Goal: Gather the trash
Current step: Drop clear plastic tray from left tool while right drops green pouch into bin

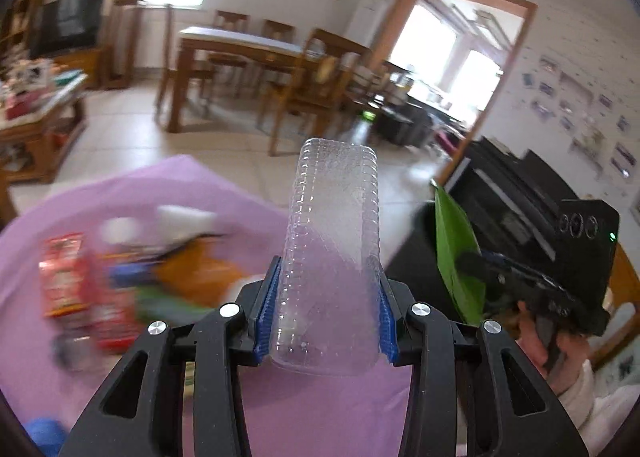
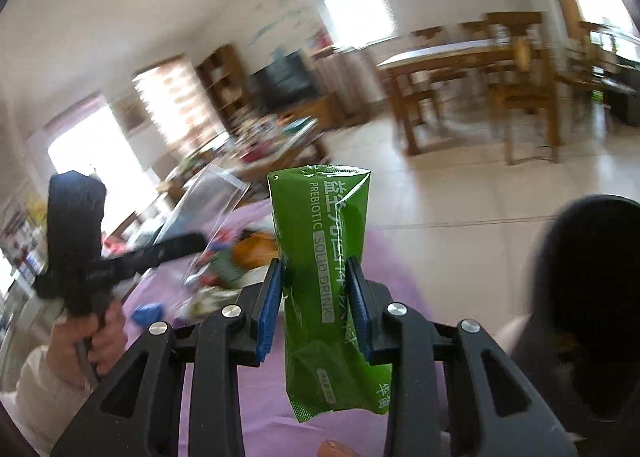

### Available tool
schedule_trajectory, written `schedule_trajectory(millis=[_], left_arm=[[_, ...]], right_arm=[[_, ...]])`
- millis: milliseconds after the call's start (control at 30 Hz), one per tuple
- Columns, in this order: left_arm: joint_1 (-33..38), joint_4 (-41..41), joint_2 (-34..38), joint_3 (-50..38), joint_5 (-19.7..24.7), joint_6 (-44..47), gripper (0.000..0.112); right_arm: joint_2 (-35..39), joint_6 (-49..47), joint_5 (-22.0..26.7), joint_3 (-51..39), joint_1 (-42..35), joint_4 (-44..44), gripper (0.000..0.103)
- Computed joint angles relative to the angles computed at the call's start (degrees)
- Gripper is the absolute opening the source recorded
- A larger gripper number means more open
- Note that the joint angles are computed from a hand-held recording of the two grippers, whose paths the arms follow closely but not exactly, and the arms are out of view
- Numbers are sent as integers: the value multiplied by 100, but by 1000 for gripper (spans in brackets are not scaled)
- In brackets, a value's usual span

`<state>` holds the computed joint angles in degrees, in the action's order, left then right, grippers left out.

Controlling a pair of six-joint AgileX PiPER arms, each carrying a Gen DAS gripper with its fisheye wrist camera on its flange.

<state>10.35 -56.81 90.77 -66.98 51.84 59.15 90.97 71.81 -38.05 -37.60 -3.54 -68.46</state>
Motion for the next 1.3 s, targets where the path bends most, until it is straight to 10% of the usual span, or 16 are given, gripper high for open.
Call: schedule_trajectory(millis=[467,867,967,1067,1167,1300], left_arm=[[-4290,341,2205,-1519,-2161,-1936,41],[-5356,3360,4626,-5041,-1600,-5132,44],[-5367,3642,4537,-4912,-1560,-5166,50],[-5427,3843,4475,-4779,-1708,-5188,71],[-5363,3918,4012,-4009,-2167,-5066,95],[-5371,3867,3814,-3690,-2498,-4934,98]], right_arm=[[987,-265,-895,-61,-3482,-200,32],[2036,84,-1014,-885,-3729,-283,33],[2160,204,-1095,-986,-3843,-418,40],[2226,142,-1267,-964,-3942,-419,80],[2283,204,-1395,-1015,-4057,-539,87],[2278,173,-1541,-1002,-4143,-492,98]])
